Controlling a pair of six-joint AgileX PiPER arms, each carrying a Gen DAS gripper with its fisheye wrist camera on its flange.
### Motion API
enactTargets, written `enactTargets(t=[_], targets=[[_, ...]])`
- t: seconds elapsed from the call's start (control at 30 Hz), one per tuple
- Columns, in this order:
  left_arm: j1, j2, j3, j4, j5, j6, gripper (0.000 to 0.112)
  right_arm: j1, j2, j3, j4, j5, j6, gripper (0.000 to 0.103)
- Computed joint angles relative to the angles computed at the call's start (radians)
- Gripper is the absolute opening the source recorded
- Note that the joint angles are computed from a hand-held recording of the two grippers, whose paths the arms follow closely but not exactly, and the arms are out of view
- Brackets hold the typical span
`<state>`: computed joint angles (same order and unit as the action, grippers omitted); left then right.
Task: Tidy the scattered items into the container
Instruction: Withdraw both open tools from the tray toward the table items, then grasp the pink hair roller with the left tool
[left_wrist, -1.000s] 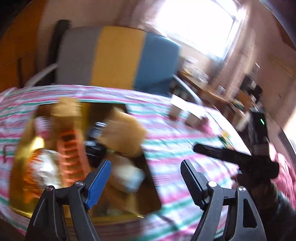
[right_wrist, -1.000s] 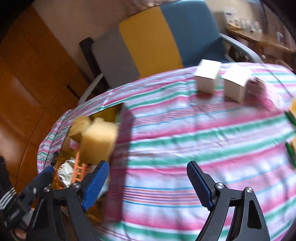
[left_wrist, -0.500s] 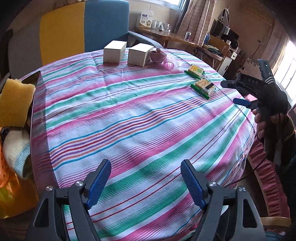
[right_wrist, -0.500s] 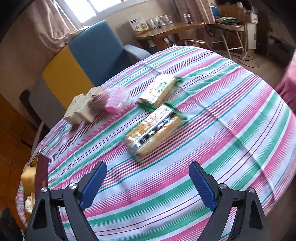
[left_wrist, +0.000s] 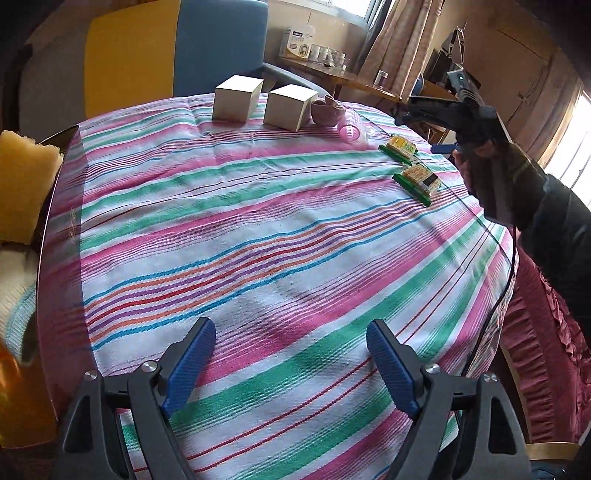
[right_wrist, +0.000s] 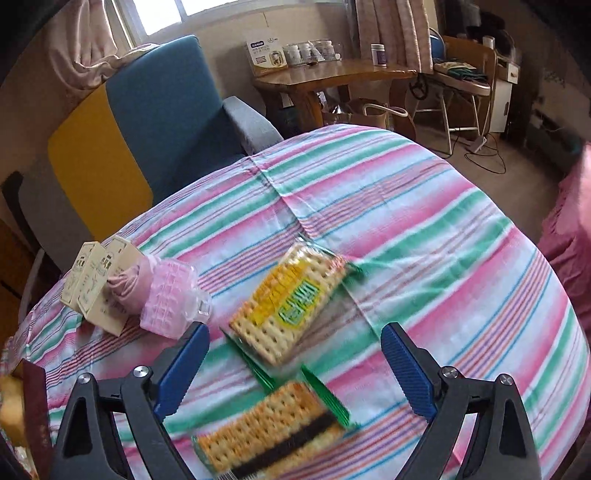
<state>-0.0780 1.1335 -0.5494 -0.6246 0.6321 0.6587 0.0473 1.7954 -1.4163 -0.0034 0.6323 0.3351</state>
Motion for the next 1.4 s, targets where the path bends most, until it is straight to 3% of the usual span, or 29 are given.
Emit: enactTargets(t=[0.27,0.47,0.57,0.67,0.77,0.9,1.03,1.13,1.33,1.4], targets=[[0.049,0.033,-0.003,-0.109,0.022,0.121,0.090,0.077,0.308,-0.482,0.083,0.167,-0.050,0.095],[0.081,0.044,-0.005,-0.154,0.039,0.178,0.091,0.108,0.455,-0.678,0.137,0.285,-0.082,0.094],[0.078,0.036,0.005,-0.164,0.026,0.189,0.091,0.119,0.393,-0.550,0.213,0.214,-0.173,0.092],[0.081,0.030,0.008,-0.163,0.028,0.182,0.091,0.133,0.343,-0.459,0.348,0.231,-0.332,0.077],[0.103,0.019,0.012,-0.166,0.051,0.179,0.091,0.209,0.262,-0.326,0.302,0.196,-0.419,0.077],[0.082,-0.017,0.022,-0.110,0.050,0.112,0.091,0.269,0.158,-0.160,0.375,0.162,-0.550,0.074],[0.077,-0.055,0.034,-0.070,0.070,0.066,0.091,0.317,0.064,0.000,0.514,0.144,-0.711,0.074],[0.067,-0.066,0.026,-0.031,0.088,0.020,0.091,0.314,0.005,0.104,0.673,0.176,-0.839,0.075],[0.120,0.012,-0.085,-0.025,0.197,-0.033,0.083,0.278,-0.201,0.380,0.773,0.095,-0.870,0.082],[0.109,0.039,-0.138,-0.022,0.189,-0.062,0.083,0.241,-0.286,0.448,0.766,0.079,-0.836,0.085]])
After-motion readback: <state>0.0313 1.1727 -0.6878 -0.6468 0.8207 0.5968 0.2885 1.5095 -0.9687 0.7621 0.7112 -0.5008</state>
